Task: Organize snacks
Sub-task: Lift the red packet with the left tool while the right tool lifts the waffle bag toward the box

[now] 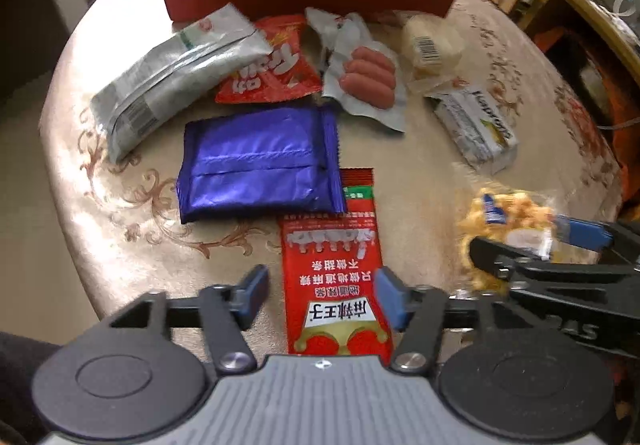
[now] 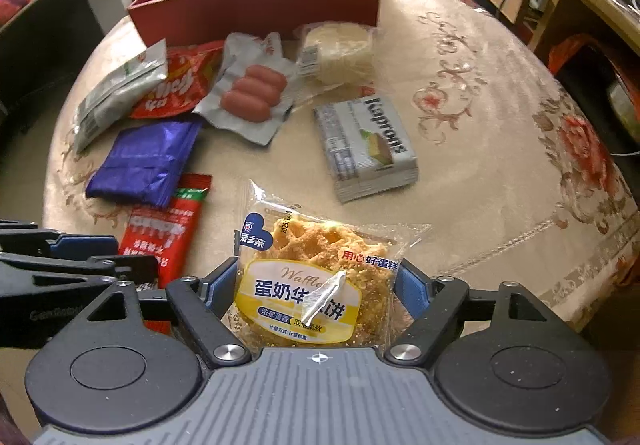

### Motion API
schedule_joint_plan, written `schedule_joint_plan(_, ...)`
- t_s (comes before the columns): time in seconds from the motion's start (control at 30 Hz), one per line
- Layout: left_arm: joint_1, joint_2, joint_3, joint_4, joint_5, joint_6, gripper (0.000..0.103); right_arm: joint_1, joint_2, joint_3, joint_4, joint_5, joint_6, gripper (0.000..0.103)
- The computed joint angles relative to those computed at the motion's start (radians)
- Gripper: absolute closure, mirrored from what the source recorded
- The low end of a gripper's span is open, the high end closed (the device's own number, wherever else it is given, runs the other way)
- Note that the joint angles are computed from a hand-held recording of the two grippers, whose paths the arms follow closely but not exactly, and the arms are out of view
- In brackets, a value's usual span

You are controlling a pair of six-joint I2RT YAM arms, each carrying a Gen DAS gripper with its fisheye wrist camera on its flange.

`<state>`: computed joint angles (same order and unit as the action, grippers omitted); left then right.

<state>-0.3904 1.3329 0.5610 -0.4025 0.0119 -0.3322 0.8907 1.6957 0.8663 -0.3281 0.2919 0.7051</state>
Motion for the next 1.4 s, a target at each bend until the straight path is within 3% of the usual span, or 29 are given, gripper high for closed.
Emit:
schedule_joint_plan(0.13, -0.073, 0.021, 0.003, 0.012, -0.081, -0.028, 0.037, -0.017, -0.015, -0.016, 0.006, 0.008, 0.001, 0.018)
schedule_joint_plan(0.23, -0.136, 0.011, -0.011, 0.008, -0.158, -0.019, 0.047, -0.020, -0.019, -0.030, 0.005, 0.002, -0.004, 0.018)
schedule_joint_plan(0.47, -0.135, -0.030, -0.010, -0.035, -0.131, -0.025, 0.057, -0.012, -0.053, -0.059, 0.007, 0.012, -0.012, 0.019)
schedule_joint_plan(0.87, -0.165, -0.142, -0.005, -0.091, -0.113, -0.030, 0.058, 0.000, -0.106, -0.098, 0.013, 0.026, 0.003, 0.019)
schedule_joint_plan(1.03, -0.182, -0.048, -0.004, -0.054, -0.125, -0.024, 0.057, -0.001, -0.086, -0.093, 0.003, 0.020, 0.002, 0.019)
schedule_joint_plan(1.23, -0.202, 0.026, 0.006, -0.018, -0.148, -0.026, 0.044, -0.012, -0.066, -0.090, -0.002, 0.013, 0.001, 0.019)
schedule_joint_plan(1.33, -0.211, 0.017, 0.000, -0.019, -0.156, -0.028, 0.046, -0.016, -0.064, -0.095, -0.003, 0.008, 0.001, 0.019)
schedule_joint_plan(1.4, -0.212, 0.000, -0.002, -0.032, -0.153, -0.029, 0.055, -0.016, -0.063, -0.096, -0.004, 0.005, 0.002, 0.019)
